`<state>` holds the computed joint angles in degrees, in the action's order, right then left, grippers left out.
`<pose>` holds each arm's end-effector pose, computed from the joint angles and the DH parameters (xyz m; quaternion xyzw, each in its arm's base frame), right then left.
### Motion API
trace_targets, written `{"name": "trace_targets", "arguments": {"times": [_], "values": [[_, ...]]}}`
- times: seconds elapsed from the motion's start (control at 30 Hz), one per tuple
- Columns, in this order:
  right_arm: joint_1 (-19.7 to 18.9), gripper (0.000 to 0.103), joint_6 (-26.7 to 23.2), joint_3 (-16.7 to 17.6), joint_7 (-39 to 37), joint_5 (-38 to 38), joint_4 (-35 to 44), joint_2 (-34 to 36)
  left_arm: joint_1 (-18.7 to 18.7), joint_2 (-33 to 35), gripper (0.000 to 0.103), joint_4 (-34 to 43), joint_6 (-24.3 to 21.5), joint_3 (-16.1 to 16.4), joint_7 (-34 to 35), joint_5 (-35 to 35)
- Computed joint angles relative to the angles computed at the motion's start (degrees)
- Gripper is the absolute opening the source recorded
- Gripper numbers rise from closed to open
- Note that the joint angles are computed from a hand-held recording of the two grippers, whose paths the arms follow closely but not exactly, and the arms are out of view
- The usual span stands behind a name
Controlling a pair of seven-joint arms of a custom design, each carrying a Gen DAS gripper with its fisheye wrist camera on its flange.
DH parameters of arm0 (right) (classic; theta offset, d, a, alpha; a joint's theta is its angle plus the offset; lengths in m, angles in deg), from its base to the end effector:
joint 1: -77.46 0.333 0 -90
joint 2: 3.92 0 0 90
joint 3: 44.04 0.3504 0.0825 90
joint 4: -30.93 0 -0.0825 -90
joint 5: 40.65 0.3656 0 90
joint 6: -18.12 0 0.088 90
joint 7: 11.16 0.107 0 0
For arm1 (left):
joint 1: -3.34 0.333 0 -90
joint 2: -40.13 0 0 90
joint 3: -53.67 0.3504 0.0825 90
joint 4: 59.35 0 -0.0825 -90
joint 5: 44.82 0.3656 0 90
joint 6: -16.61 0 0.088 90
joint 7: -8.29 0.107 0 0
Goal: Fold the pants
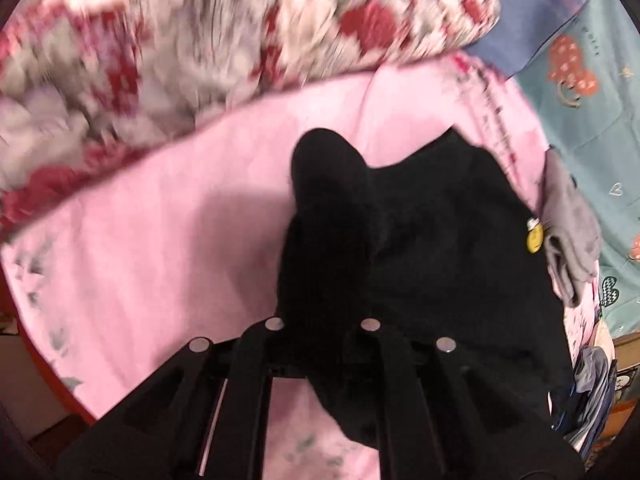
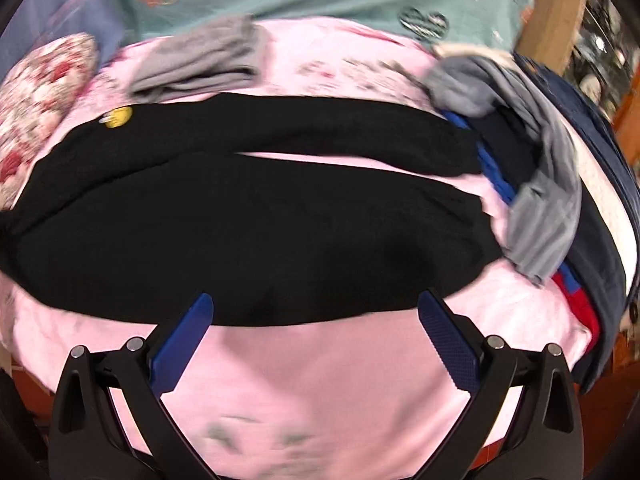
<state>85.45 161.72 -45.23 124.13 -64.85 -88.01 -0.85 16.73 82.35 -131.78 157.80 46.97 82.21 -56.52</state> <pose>0.5713 0.0713 0.4870 -0.5457 0.8030 -0.2054 0.1230 0.7801 0.1215 0.4056 -0.8494 0.4614 -0.2491 0.0605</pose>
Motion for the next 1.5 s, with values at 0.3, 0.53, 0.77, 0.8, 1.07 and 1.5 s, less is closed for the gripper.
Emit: {"name": "trace_targets", "arguments": {"times": [0.3,0.53,0.77,0.8,1.07,1.5], "values": [[-10.88,0.102,-2.42,-4.88,-18.68,28.54,-0.63,2.74,-0.47,0.61,0.008,1.38,-0.83,0.38,0.71,1.76],[-11.51,0.076,0.86,-4.92,-23.3,32.71,1.98,7.28,0.02,0.81,0.009,1.93,-2.52,0.33,1.59,1.41],[-13.3,0.013,5.85,-4.66,-21.86,34.68,-1.43,3.82,-0.06,1.09,0.008,2.72,-2.28,0.36,0.55,1.62],[-13.24,0.013,6.53,-4.73,-21.92,34.61,-2.19,2.44,0.21,-0.02,0.008,1.05,-1.05,-0.01,1.43,1.37],[-12.41,0.013,4.0,-4.77,-14.42,24.47,-8.2,-5.54,2.18,-7.61,0.008,-10.41,3.51,-1.84,9.26,-2.26],[-11.2,0.073,-0.39,-4.71,-4.21,2.9,-0.84,-3.05,-6.41,-13.19,0.08,-15.27,11.91,9.65,-2.65,14.96]]}}
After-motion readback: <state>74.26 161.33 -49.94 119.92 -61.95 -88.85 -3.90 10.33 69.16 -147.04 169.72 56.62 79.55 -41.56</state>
